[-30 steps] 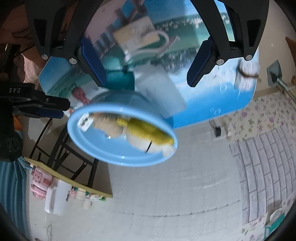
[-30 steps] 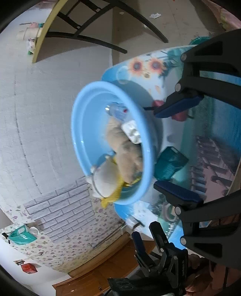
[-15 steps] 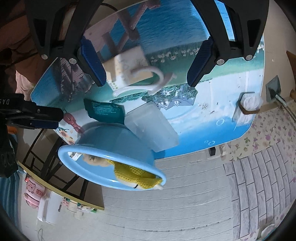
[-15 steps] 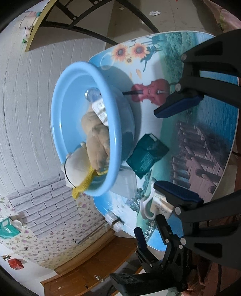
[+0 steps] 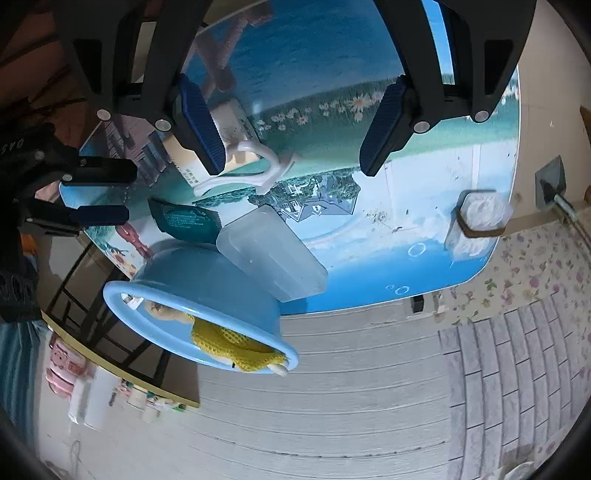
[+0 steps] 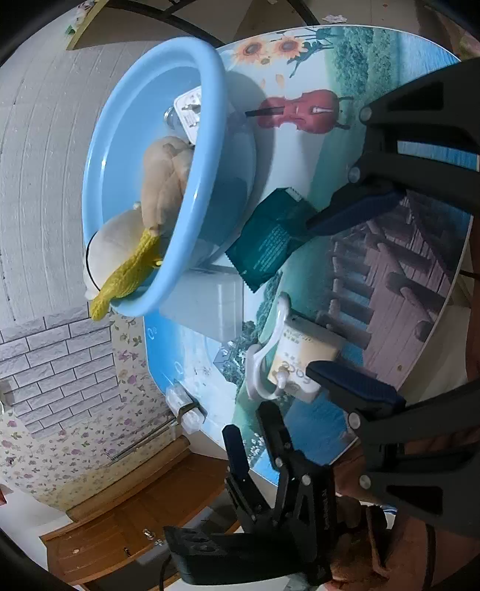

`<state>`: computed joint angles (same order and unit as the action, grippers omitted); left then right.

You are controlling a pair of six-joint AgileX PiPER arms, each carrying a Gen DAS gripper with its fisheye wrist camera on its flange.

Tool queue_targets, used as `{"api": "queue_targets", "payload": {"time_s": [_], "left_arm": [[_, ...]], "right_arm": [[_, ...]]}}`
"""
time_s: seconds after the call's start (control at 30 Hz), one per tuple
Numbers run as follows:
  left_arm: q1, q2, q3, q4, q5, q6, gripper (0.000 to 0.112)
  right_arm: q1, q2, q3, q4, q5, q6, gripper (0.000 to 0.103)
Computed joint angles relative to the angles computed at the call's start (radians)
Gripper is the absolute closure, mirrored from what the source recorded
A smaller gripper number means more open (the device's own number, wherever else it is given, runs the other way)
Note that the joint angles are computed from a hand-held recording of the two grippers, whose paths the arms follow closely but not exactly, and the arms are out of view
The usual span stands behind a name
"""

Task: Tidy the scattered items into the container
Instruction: 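Withdraw both tools from the basin toward the hook and tissue pack, then grasp the white plastic hook with the left tool while the right grasps the Face tissue pack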

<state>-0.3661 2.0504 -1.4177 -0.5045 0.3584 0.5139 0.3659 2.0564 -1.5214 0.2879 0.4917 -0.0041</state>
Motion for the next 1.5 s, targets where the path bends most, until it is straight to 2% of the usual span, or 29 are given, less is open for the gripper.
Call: {"api": "queue_targets", "payload": {"time_s": [0.13, 0.33, 0.37, 0.4, 0.43, 0.47, 0.5, 0.53, 0.6, 0.67, 0.73, 0.8, 0.83, 0.87, 1.1, 1.2, 1.37, 1.5], "left_arm": [[0.017, 0.059, -0.063, -0.067, 0.026, 0.086, 0.037], [0.030, 0.122, -0.140, -0.139, 0.086, 0.174, 0.037], [0.029, 0.125, -0.144, -0.144, 0.091, 0.185, 0.040], [0.027, 0.129, -0.149, -0.137, 0.094, 0.183, 0.052], [0.023, 0.136, -0.159, -0.117, 0.101, 0.170, 0.058], [0.019, 0.138, -0.162, -0.100, 0.101, 0.153, 0.071], [0.016, 0.141, -0.162, -0.086, 0.099, 0.137, 0.078], [0.016, 0.143, -0.161, -0.100, 0.100, 0.146, 0.082], [0.016, 0.141, -0.154, -0.127, 0.100, 0.166, 0.097], [0.001, 0.135, -0.147, -0.074, 0.084, 0.123, 0.103], [-0.015, 0.121, -0.129, 0.010, 0.044, 0.044, 0.103], [-0.016, 0.102, -0.105, 0.035, 0.025, 0.011, 0.104], [-0.016, 0.090, -0.088, 0.052, 0.012, -0.012, 0.104], [-0.015, 0.081, -0.074, 0.068, 0.002, -0.034, 0.104], [-0.007, 0.011, 0.045, 0.146, -0.061, -0.161, 0.105], [-0.011, -0.013, 0.091, 0.188, -0.084, -0.208, 0.106], [-0.005, -0.045, 0.148, 0.204, -0.117, -0.233, 0.106], [-0.003, -0.057, 0.163, 0.200, -0.120, -0.236, 0.106]], "right_arm": [[0.008, 0.014, -0.031, -0.054, 0.032, 0.066, 0.033], [0.017, -0.004, -0.013, -0.115, 0.025, 0.127, 0.033], [0.015, -0.005, -0.010, -0.116, 0.024, 0.130, 0.033], [0.014, -0.008, -0.004, -0.115, 0.020, 0.132, 0.033], [0.013, -0.009, -0.002, -0.114, 0.018, 0.132, 0.033], [0.012, -0.011, 0.001, -0.109, 0.012, 0.128, 0.033], [0.013, -0.010, 0.001, -0.102, 0.007, 0.120, 0.033], [0.013, -0.009, 0.002, -0.097, 0.002, 0.113, 0.033], [0.019, 0.005, -0.009, -0.079, -0.009, 0.089, 0.033], [0.022, 0.022, -0.027, -0.048, -0.007, 0.057, 0.033], [0.030, 0.035, -0.039, -0.034, -0.009, 0.038, 0.033], [0.042, 0.046, -0.045, -0.019, -0.012, 0.012, 0.031], [0.045, 0.051, -0.047, -0.012, -0.012, 0.002, 0.024], [0.049, 0.055, -0.045, -0.001, -0.016, -0.010, 0.023], [0.069, 0.093, -0.052, 0.063, -0.035, -0.060, 0.017], [0.082, 0.125, -0.097, 0.012, -0.018, -0.004, 0.009], [0.112, 0.168, -0.170, -0.071, 0.001, 0.054, 0.009], [0.139, 0.217, -0.255, -0.246, 0.060, 0.189, 0.009]]}}
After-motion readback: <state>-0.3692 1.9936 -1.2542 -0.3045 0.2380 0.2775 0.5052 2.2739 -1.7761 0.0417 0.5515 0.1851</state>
